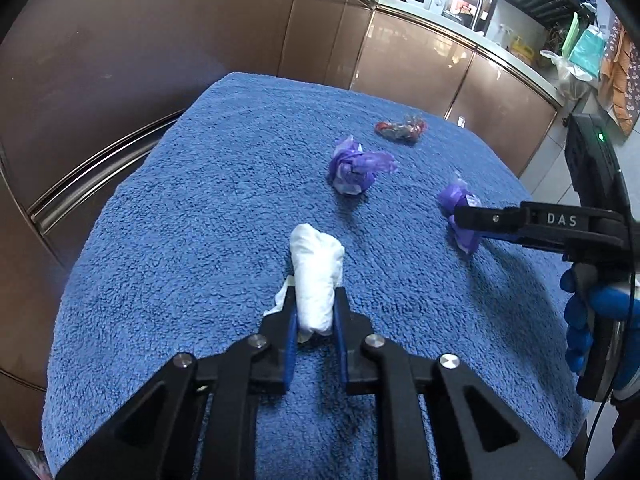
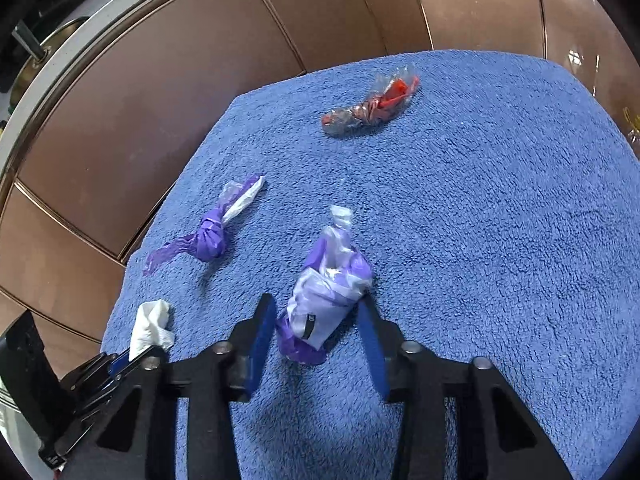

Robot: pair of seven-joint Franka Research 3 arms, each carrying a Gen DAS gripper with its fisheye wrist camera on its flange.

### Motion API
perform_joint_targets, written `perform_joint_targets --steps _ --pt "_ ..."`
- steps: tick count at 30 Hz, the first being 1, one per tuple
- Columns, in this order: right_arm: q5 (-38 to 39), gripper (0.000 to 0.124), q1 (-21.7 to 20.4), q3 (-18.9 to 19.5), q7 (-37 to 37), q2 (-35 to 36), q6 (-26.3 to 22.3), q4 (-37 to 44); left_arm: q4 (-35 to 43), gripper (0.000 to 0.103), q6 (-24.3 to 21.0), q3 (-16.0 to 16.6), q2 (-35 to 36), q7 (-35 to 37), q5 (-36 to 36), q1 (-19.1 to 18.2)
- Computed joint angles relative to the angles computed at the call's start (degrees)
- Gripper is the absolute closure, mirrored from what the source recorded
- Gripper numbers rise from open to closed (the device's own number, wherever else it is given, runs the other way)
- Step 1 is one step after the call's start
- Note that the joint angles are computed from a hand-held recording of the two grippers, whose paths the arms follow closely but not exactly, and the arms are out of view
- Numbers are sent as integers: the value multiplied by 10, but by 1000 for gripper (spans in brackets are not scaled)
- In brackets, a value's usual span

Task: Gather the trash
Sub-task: 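Grasp the folded white tissue with left gripper while right gripper grasps purple-white wrapper, then carry the tissue and purple-white wrapper over the black bin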

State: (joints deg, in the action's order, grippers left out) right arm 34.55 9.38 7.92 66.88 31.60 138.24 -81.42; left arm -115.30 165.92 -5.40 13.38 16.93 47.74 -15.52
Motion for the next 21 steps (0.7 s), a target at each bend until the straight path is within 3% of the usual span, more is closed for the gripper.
perform_joint_targets --steps 6,14,21 --pt "44 98 -19 14 -46 -35 13 -44 -10 89 -11 11 -17 -82 58 -10" --pt "131 99 -39 10 -146 -122 24 -136 -46 89 -25 -7 -59 -151 81 7" --pt "207 99 -50 -25 -228 -208 50 -224 -36 89 -67 -44 -89 -129 76 11"
